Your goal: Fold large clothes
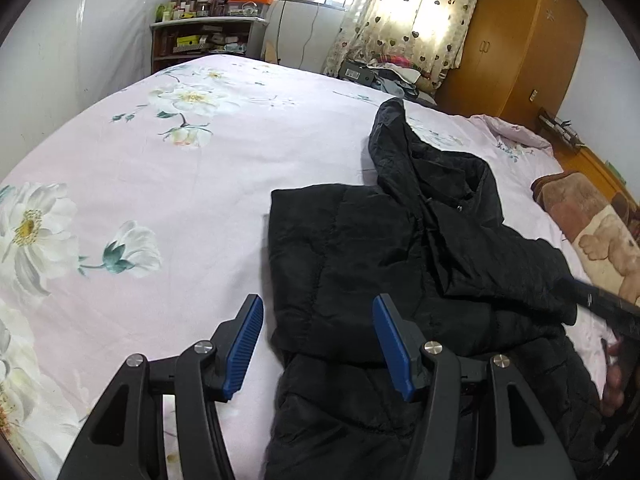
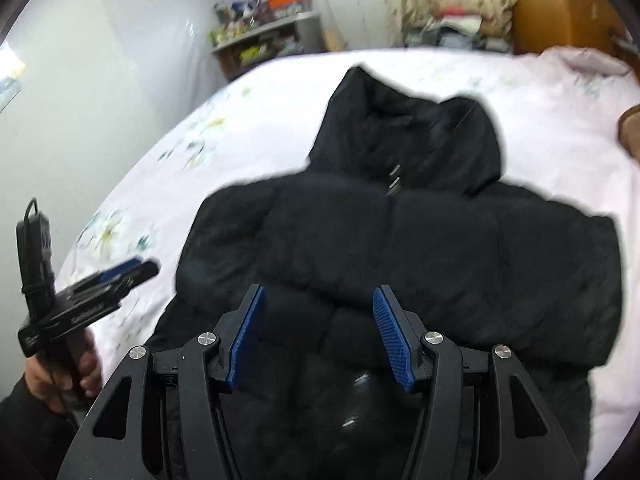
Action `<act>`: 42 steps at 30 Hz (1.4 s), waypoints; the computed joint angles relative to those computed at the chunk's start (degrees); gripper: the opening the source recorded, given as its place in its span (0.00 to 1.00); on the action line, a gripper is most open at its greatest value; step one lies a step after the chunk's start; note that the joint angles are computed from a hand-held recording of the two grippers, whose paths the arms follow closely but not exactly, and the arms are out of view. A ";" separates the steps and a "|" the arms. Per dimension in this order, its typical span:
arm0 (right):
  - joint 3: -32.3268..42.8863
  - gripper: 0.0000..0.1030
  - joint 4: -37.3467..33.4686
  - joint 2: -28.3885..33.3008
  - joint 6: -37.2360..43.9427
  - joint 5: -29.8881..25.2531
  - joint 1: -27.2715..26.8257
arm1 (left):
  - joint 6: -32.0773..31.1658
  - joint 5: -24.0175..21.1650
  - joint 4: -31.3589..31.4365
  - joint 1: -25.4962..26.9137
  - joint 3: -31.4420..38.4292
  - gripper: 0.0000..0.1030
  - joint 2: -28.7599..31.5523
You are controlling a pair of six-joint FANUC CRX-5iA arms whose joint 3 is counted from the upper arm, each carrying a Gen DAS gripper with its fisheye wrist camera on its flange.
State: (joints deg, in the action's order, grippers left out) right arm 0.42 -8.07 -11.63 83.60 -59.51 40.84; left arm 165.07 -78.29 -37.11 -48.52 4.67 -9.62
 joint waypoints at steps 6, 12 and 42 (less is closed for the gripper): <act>5.37 0.55 3.29 8.07 -4.50 1.21 -3.02 | -2.66 3.47 1.01 1.42 0.92 0.58 1.56; 5.61 0.55 1.64 11.73 0.28 2.24 1.45 | -2.87 6.19 3.59 3.69 -2.14 0.58 1.23; 2.87 0.40 5.79 12.33 -6.49 5.67 -19.85 | -19.24 12.25 14.08 9.04 11.90 0.35 18.63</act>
